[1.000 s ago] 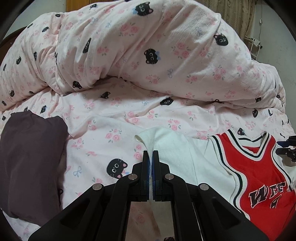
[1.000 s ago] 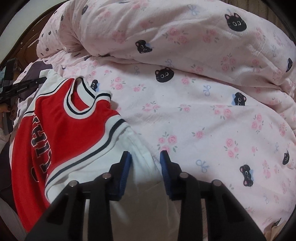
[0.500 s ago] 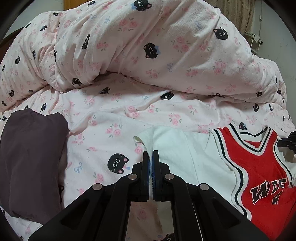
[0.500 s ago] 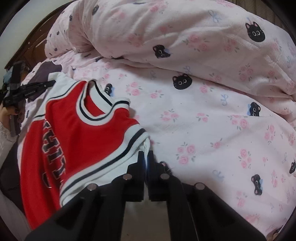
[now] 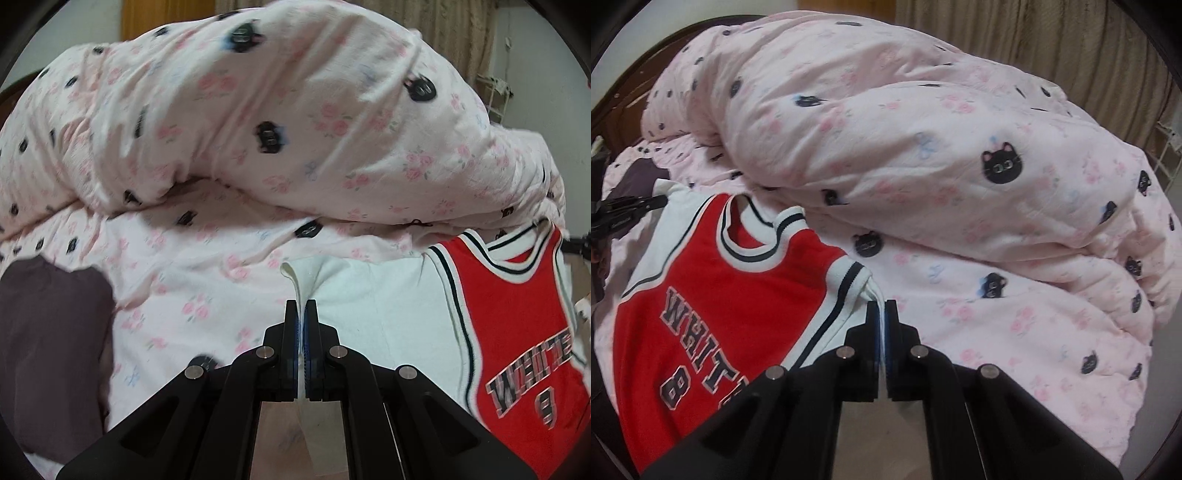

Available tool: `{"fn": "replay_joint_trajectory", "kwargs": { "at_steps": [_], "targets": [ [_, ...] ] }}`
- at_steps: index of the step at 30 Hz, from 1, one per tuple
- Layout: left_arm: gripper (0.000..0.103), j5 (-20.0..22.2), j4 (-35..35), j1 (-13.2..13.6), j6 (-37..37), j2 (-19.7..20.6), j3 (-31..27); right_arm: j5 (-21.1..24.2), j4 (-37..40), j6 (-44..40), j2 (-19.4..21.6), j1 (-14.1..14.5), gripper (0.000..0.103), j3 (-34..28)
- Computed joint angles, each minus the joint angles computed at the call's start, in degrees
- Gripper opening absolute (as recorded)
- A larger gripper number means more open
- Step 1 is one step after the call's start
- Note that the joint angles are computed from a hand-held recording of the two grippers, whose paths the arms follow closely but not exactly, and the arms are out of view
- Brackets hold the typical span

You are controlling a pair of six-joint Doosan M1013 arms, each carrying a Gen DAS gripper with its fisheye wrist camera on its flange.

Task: Fold clothes
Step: 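Carry the white t-shirt onto the duvet and open the left gripper, then move the open left gripper to the red jersey hem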

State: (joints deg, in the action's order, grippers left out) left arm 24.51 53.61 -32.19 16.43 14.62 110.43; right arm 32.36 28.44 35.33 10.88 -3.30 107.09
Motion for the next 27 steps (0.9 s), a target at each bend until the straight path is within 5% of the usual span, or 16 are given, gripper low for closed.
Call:
{"fn": "replay_joint_trajectory", "kwargs": {
  "at_steps": [5, 8, 10, 13, 16, 19, 23, 27],
  "targets": [
    [0.004, 3.81, 0.05, -1.16, 2.55, 2.88, -1.3, -3.48, -16.43, 15.25, 2.2, 2.31, 0.002, -1.07],
    [0.018, 5.69, -1.78, -0.89, 3.5, 4.0, -1.73, -4.28, -27.14, 26.07, 3.96, 3.59, 0.003, -1.53],
    [0.037, 5.28, -1.65, -0.28, 0.77, 3.39, -1.19, -5.28, -37.47, 37.14, 4.94, 4.61, 0.01, -1.49],
    [0.042, 5.53, 0.08, 0.38, -3.57, 2.02, -0.4, -6.84, -53.19, 54.8, 5.31, 5.44, 0.046, -0.75],
    [0.042, 5.55, 1.17, 0.23, -4.19, 0.28, 0.72, -8.56, -54.87, 58.52, 4.0, 4.57, 0.046, 0.47],
    [0.043, 4.59, 2.78, -0.86, -4.53, -1.9, 2.46, -9.62, -65.98, 70.46, 1.6, 4.57, 0.049, 2.56],
    [0.043, 1.55, 1.97, -2.72, -2.25, -4.82, 4.24, -10.22, -65.49, 71.02, -2.02, 4.71, 0.05, 4.52],
    [0.051, -0.83, 3.85, -5.51, -4.31, -7.76, 6.68, -12.62, -56.72, 62.08, -7.67, 5.37, 0.051, 8.81]
  ]
}}
